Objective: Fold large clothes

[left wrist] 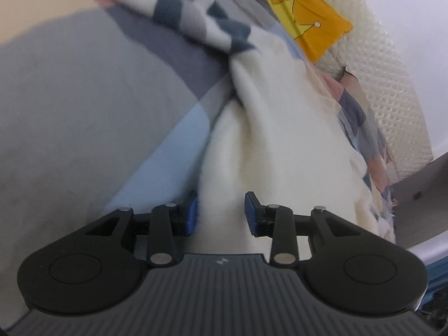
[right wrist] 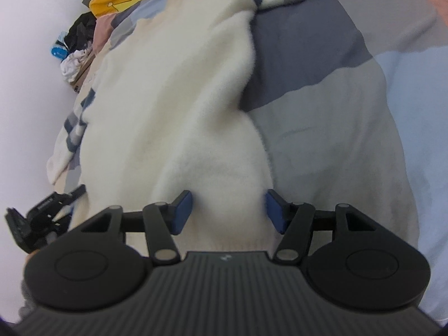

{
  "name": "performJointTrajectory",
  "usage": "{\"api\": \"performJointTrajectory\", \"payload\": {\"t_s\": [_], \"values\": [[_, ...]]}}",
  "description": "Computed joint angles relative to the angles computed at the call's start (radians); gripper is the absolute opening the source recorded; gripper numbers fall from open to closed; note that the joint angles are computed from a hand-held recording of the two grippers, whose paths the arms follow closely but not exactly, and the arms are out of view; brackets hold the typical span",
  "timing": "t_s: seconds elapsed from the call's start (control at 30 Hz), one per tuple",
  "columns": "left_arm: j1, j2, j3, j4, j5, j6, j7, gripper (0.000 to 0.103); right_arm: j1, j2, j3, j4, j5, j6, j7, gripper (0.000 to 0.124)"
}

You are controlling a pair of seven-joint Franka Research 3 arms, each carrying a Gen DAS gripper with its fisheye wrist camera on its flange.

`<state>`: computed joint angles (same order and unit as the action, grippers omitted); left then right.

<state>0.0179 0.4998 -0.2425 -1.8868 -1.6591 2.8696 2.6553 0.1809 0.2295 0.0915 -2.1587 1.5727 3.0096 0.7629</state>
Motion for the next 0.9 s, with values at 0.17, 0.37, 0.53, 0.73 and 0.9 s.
{"api": "performJointTrajectory", "payload": {"t_s": [0.17,0.37,0.53,0.73,0.9], "values": [[0.068,-0.017,0.001,-0.039,0.072,-0.196,-0.143,0.039,-0.012,-0.014,-0.007,-0.021,-0.06,-0.084,0.037,0.06],[0.066,-0.098,-0.01,-0.136,0.395,-0.295,-0.378,0.039,-0.014,-0.031,-0.005,-0.03,-0.251,-0.244,0.067,0.06],[0.075,-0.203,-0.022,-0.243,0.449,-0.33,-0.417,0.034,-0.016,-0.067,-0.008,-0.064,-0.267,-0.198,0.151,0.03],[0.082,-0.281,0.005,-0.31,0.235,-0.339,-0.328,0.014,0.012,-0.175,-0.009,-0.141,-0.309,-0.1,0.129,0.014],[0.057,-0.374,0.066,-0.35,0.16,-0.364,-0.302,0.013,0.037,-0.288,-0.034,-0.206,-0.427,-0.091,0.133,0.012]]}}
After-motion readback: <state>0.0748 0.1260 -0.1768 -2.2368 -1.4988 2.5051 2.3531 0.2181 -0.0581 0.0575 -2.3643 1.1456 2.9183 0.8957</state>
